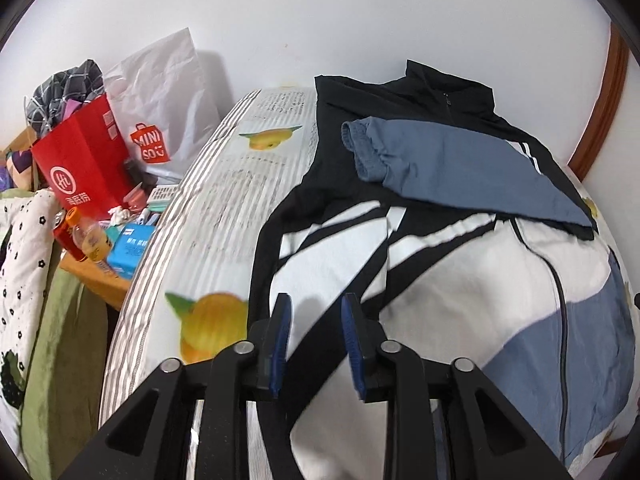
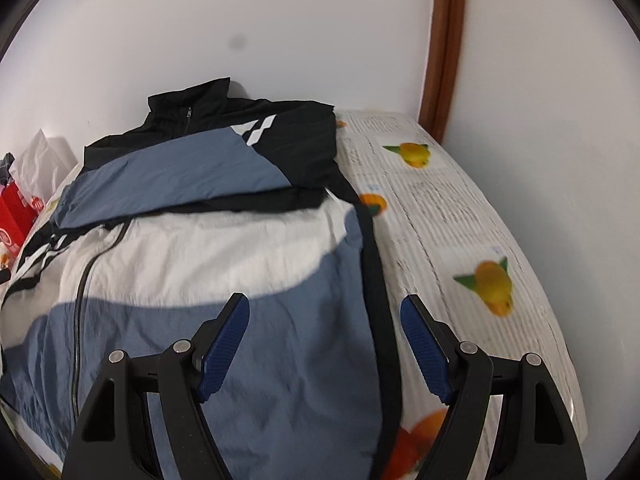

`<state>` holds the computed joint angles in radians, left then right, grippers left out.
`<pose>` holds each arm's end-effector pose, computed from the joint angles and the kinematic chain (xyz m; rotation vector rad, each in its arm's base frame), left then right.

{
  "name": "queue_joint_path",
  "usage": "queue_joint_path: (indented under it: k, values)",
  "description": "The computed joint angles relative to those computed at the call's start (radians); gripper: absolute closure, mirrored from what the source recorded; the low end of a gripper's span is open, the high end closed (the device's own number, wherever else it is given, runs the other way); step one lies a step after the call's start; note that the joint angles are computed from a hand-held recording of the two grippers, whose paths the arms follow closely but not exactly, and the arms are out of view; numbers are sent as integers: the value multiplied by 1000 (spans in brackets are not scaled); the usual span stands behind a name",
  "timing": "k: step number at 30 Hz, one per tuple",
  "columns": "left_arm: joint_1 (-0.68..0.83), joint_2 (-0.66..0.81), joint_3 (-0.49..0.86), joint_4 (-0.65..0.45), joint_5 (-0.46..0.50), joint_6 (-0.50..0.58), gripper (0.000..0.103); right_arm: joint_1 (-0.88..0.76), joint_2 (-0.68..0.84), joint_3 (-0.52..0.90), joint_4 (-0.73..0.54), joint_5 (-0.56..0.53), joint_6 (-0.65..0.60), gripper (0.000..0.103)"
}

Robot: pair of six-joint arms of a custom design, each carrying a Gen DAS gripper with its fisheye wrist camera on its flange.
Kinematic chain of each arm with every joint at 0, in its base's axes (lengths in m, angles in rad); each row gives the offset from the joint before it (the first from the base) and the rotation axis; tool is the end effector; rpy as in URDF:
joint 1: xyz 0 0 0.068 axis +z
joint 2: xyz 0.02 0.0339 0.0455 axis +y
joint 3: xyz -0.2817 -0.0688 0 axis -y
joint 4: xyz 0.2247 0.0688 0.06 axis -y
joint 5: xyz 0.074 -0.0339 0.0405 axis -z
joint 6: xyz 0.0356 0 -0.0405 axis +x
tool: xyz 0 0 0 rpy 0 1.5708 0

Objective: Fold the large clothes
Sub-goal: 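Release the sleeve and withdraw both tools from the jacket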

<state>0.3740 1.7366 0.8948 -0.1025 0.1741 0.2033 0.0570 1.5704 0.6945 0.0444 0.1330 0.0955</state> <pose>0.3047 0.1129 0.1754 -0.1423 2.4906 0.0213 0.2833 0.0114 0.1803 0.1078 2.3921 -0.0883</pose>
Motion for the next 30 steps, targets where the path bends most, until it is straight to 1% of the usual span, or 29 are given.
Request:
queue_joint_path:
  k: [1, 3, 5, 9, 12, 15, 19, 21, 25, 30]
  values:
    - [2, -14, -24, 15, 3, 6, 63, -5, -9, -14, 5, -4, -1, 26]
    - [9, -38, -66, 48, 12, 21, 58, -13, -37, -53, 16, -14, -3, 26]
    - [17, -51, -92, 63, 12, 28, 57, -21, -57, -81, 29, -25, -9, 26]
    - [66, -62, -125, 61, 70, 43, 48, -33, -72, -116, 37, -28, -4, 26]
    - [101, -69, -157, 70, 99, 59, 46, -37, -68, -140, 55, -30, 0, 26]
    - [122, -65, -190, 92, 118, 76, 39, -29, -65, -168, 82, -25, 1, 26]
    - [148, -36, -211, 100, 152, 84, 39, -18, -38, -193, 123, -5, -1, 26]
    - [152, -32, -227, 119, 163, 90, 39, -22, -26, -202, 137, -14, 4, 26]
    - [144, -25, -240, 136, 160, 88, 39, -12, -1, -219, 167, -8, 1, 26]
    - [118, -32, -270, 186, 117, 94, 39, -10, 33, -219, 191, -3, 10, 26]
